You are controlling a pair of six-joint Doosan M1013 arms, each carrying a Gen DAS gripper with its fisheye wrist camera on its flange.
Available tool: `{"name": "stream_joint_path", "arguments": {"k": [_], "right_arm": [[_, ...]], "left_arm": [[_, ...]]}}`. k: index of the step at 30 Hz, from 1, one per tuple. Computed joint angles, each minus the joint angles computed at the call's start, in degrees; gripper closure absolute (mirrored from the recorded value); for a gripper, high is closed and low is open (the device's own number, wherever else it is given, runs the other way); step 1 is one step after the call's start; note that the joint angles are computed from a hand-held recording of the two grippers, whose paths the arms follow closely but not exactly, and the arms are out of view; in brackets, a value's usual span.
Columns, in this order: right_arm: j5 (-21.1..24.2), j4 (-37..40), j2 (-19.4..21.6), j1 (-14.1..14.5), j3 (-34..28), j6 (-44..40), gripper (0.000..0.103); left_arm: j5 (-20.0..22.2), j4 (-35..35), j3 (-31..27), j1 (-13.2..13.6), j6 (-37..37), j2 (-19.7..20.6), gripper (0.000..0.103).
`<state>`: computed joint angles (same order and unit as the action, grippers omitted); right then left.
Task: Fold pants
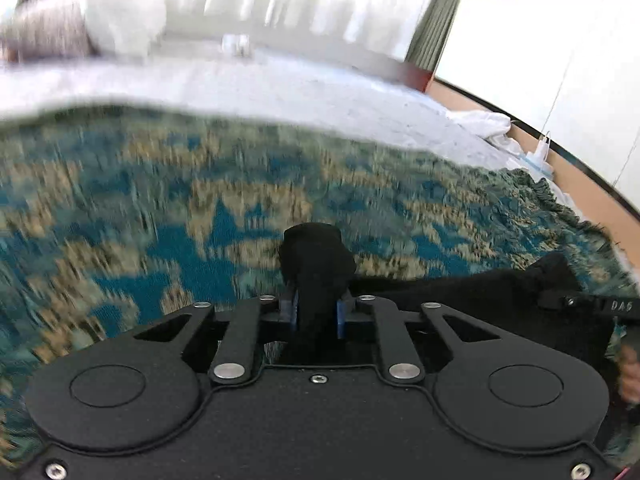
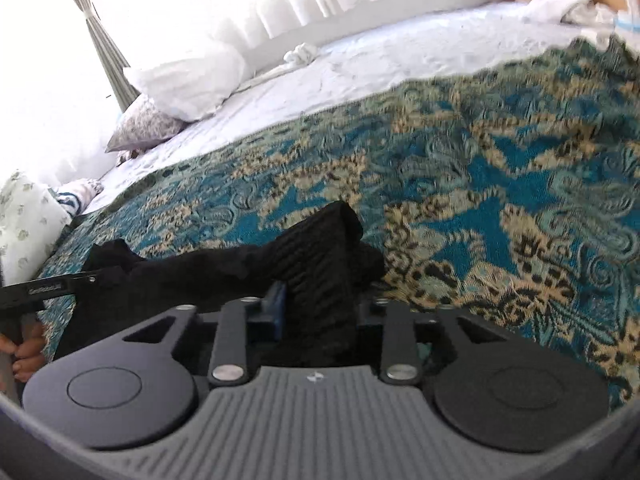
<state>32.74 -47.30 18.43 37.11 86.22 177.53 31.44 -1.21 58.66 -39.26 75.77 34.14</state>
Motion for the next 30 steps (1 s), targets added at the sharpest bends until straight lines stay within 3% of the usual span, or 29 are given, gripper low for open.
{"name": "stream_joint_path", "arguments": {"k": [4, 8, 10, 14, 15, 18, 19, 21, 25, 28, 29, 30], "right_arm": [[5.6, -6.7, 1.1, 1.7, -3.0, 2.6, 0.076], [6.7, -10.0, 2.4, 1.0, -5.8, 4.2, 0.076], [6.6, -9.9, 3.4, 0.1, -7.2, 4.0, 0.078], [8.0, -3.7, 6.3, -1.4, -10.4, -1.0, 0.077], [9.9, -2.4, 7.2, -1.4, -11.5, -2.4, 0.071], [14.3, -0.3, 8.3, -1.2, -12.7, -2.3, 0.030], [13.8, -0.7, 7.6, -1.1, -11.7, -1.0, 0.030], [13.7, -2.4, 6.3, -0.7, -9.9, 1.4, 0.027], [14.8, -4.3, 3.9, 0.6, -6.8, 6.0, 0.025], [16.3, -1.4, 4.0, 1.2, -7.1, 3.1, 0.027], [17.2, -0.7, 4.4, 1.5, -7.6, 1.6, 0.035], [17.9, -0.3, 4.7, 1.7, -7.9, 0.9, 0.051]], "left_arm": [[-4.2, 4.4, 0.1, -0.6, -2.0, -0.9, 0.089], [-4.9, 11.4, -3.0, -0.8, -5.6, 0.5, 0.089], [-2.7, 14.1, -5.9, -0.6, -7.3, 2.3, 0.088], [7.4, 15.1, -13.5, -0.6, -9.0, 7.4, 0.085], [9.1, 16.3, -14.4, -0.8, -9.4, 8.2, 0.082], [11.7, 22.5, -14.2, -1.7, -12.1, 8.3, 0.060], [10.8, 25.5, -12.5, -2.0, -14.2, 7.5, 0.048], [7.9, 30.6, -8.2, -2.5, -16.7, 5.0, 0.036], [4.6, 31.3, -2.3, -3.0, -18.4, 0.5, 0.028], [1.7, 23.5, 0.9, -3.4, -15.2, -1.9, 0.025], [1.6, 21.9, 1.9, -3.7, -14.6, -2.5, 0.025], [1.9, 20.6, 2.6, -4.1, -13.7, -2.9, 0.025]]}}
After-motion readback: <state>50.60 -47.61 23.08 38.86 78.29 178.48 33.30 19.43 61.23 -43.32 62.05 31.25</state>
